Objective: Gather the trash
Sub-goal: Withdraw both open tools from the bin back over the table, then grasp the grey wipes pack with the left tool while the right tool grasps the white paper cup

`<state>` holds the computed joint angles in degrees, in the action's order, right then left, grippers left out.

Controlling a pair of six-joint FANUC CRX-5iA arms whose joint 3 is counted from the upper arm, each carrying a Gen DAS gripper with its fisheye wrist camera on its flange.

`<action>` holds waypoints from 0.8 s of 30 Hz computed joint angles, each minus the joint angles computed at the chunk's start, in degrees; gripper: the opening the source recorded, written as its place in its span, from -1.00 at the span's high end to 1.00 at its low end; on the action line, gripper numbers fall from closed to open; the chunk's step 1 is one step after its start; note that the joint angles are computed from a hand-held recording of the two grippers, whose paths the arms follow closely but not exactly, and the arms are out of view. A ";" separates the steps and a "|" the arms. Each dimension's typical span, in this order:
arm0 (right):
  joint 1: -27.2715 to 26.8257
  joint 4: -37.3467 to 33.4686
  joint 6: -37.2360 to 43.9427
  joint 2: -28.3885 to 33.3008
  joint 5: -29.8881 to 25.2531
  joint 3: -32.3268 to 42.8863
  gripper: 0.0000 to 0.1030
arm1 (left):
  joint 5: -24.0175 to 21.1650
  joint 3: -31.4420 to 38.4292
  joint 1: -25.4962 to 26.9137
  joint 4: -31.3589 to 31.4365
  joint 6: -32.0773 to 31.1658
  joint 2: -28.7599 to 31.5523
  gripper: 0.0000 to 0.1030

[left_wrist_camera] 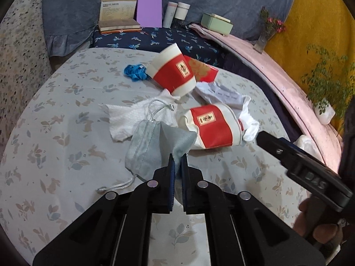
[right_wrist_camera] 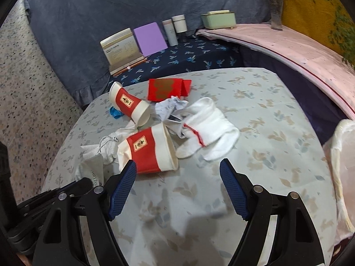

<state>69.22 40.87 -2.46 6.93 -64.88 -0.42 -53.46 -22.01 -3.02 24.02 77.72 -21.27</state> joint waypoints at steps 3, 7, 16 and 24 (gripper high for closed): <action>-1.50 -1.26 2.51 1.58 1.32 1.72 -0.40 | -0.10 -0.26 1.55 1.61 -1.17 -0.45 0.91; -2.95 -2.74 5.99 3.70 1.93 4.04 -0.33 | -0.22 -0.48 2.77 3.25 -2.36 -0.43 0.91; -4.84 -7.90 11.58 6.92 4.30 7.75 -0.09 | -0.57 -0.87 3.55 4.28 -3.70 0.20 0.91; -3.71 -8.80 11.72 6.18 7.08 6.70 0.41 | -0.83 -0.85 3.22 3.86 -3.41 0.27 0.91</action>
<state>65.51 32.07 9.26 13.11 -57.81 6.28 -54.29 -22.85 0.20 27.88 74.30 -21.00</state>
